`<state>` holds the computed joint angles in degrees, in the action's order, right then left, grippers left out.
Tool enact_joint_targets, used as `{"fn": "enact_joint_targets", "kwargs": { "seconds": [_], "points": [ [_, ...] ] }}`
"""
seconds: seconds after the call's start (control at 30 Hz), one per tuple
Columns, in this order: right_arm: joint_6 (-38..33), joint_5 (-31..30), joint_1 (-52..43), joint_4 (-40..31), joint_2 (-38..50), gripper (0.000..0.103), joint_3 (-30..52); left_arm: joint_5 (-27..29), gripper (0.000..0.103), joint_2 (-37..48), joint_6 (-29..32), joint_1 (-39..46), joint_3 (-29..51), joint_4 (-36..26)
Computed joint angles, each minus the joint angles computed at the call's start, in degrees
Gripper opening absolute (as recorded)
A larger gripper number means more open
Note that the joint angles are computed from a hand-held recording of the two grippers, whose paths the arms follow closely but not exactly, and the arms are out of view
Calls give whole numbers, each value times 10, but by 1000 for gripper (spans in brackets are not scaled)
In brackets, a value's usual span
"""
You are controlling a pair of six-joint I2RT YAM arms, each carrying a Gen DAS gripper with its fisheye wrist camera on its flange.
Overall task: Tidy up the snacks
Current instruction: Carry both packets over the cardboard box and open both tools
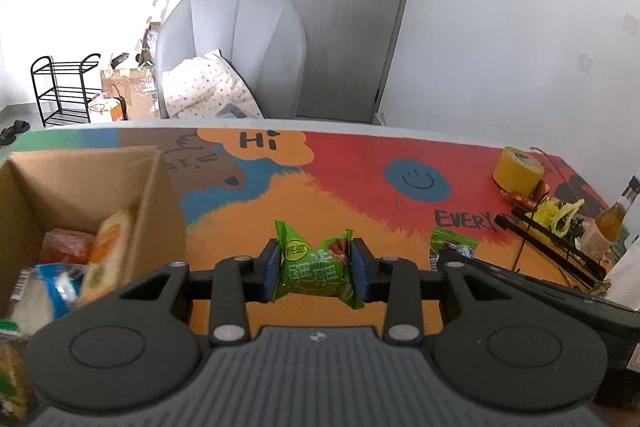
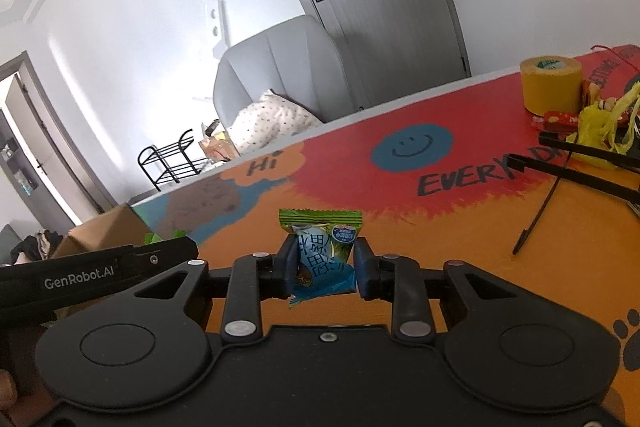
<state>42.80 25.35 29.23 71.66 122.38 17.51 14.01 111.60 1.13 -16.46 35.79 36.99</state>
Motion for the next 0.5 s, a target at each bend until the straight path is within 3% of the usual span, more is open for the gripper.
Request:
{"fn": "enact_joint_targets", "kwargs": {
  "seconds": [0.5],
  "points": [
    [1, 54, 80, -103, -84, 27, 35, 60, 36, -90, 19, 85, -46, -22]
  ]
}}
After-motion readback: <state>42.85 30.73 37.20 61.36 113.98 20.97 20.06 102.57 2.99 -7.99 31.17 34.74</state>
